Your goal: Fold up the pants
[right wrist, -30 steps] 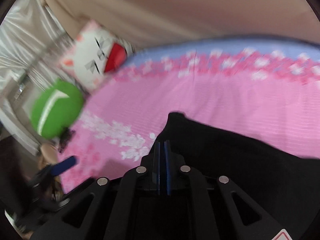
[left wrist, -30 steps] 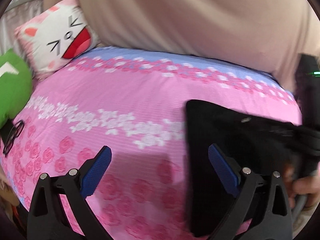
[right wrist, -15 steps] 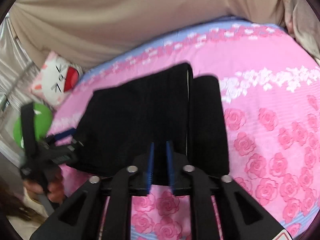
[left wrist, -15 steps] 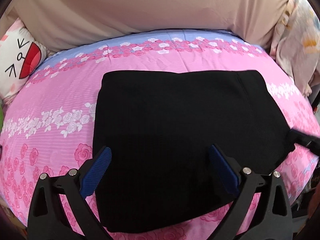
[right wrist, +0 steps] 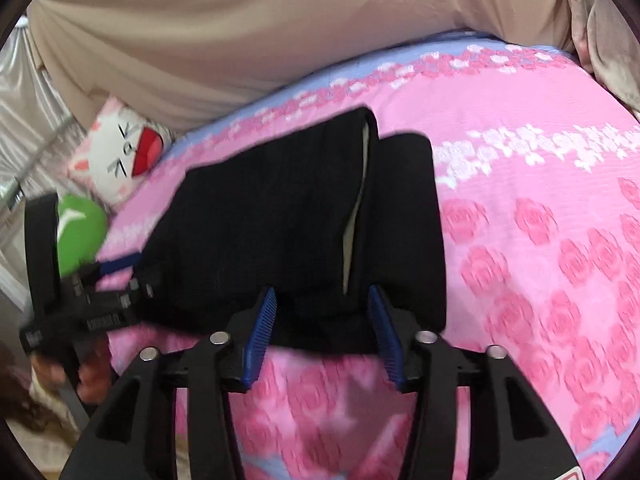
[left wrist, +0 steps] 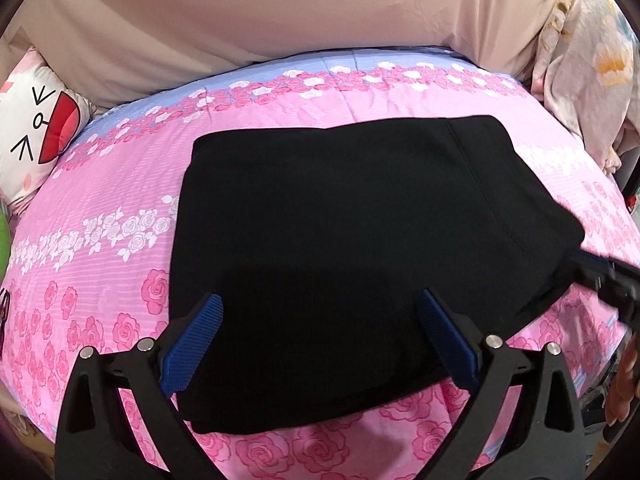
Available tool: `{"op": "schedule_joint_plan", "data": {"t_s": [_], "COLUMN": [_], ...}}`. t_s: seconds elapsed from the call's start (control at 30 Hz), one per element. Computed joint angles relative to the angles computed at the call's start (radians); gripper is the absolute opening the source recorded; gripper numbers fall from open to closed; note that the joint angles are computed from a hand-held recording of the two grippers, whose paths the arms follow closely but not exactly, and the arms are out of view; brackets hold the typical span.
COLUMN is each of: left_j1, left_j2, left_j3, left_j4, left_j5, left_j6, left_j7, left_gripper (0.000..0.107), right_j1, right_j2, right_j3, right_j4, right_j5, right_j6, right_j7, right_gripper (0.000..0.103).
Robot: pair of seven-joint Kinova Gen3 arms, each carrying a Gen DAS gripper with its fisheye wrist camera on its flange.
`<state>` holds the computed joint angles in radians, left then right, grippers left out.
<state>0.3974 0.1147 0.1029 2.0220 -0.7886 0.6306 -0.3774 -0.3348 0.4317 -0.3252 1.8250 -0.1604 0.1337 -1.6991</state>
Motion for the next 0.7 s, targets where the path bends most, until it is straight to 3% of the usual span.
{"op": "schedule_joint_plan", "data": {"t_s": [0.03,0.1,0.17,0.23,0.33,0.4,0.47,0.57,0.67,0.7], "left_j1": [0.003,0.013,0.013,0.015,0.036,0.038,0.032,0.034,0.03,0.026], "left_j2": [0.001,0.002,0.009,0.019,0.034,0.027,0.027,0.033,0.027,0.018], "left_j3": [0.002,0.004,0.005,0.001,-0.001,0.0,-0.001,-0.006,-0.007,-0.007], "left_j4": [0.0,-0.001,-0.002,0.0,-0.015,-0.017,-0.015,-0.016,-0.019,-0.016], "left_j5": [-0.003,-0.02,-0.018,-0.024,-0.046,-0.042,-0.031,-0.034,-0.017,-0.011], "left_j6": [0.004,0.018,0.022,0.012,0.042,0.045,0.035,0.034,0.035,0.029], "left_j7": [0.001,0.015,0.015,0.025,0.04,0.026,0.015,0.022,0.011,0.003], "left_gripper": [0.096,0.096,0.097,0.098,0.098,0.098,0.098,0.098,0.098,0.098], "right_j1": [0.02,0.099,0.174,0.209,0.308,0.35,0.323,0.292,0.163,0.124], "right_j2": [-0.003,-0.028,-0.048,-0.018,0.054,0.009,-0.048,-0.04,0.03,0.07], "right_j3": [-0.025,-0.114,-0.196,-0.211,-0.294,-0.329,-0.3,-0.308,-0.208,-0.162], "right_j4": [0.004,0.023,0.046,0.041,0.051,0.082,0.088,0.029,-0.077,-0.104], "right_j5": [0.016,0.024,0.073,0.112,0.048,0.021,0.046,0.144,0.266,0.307], "right_j6": [-0.019,-0.046,-0.063,-0.026,-0.041,-0.075,-0.093,-0.099,0.003,0.043], "right_j7": [-0.002,-0.003,-0.057,-0.075,-0.085,-0.068,-0.057,-0.112,-0.146,-0.186], "right_gripper": [0.014,0.009,0.008,0.011,0.013,0.016,0.019,0.019,0.016,0.004]}}
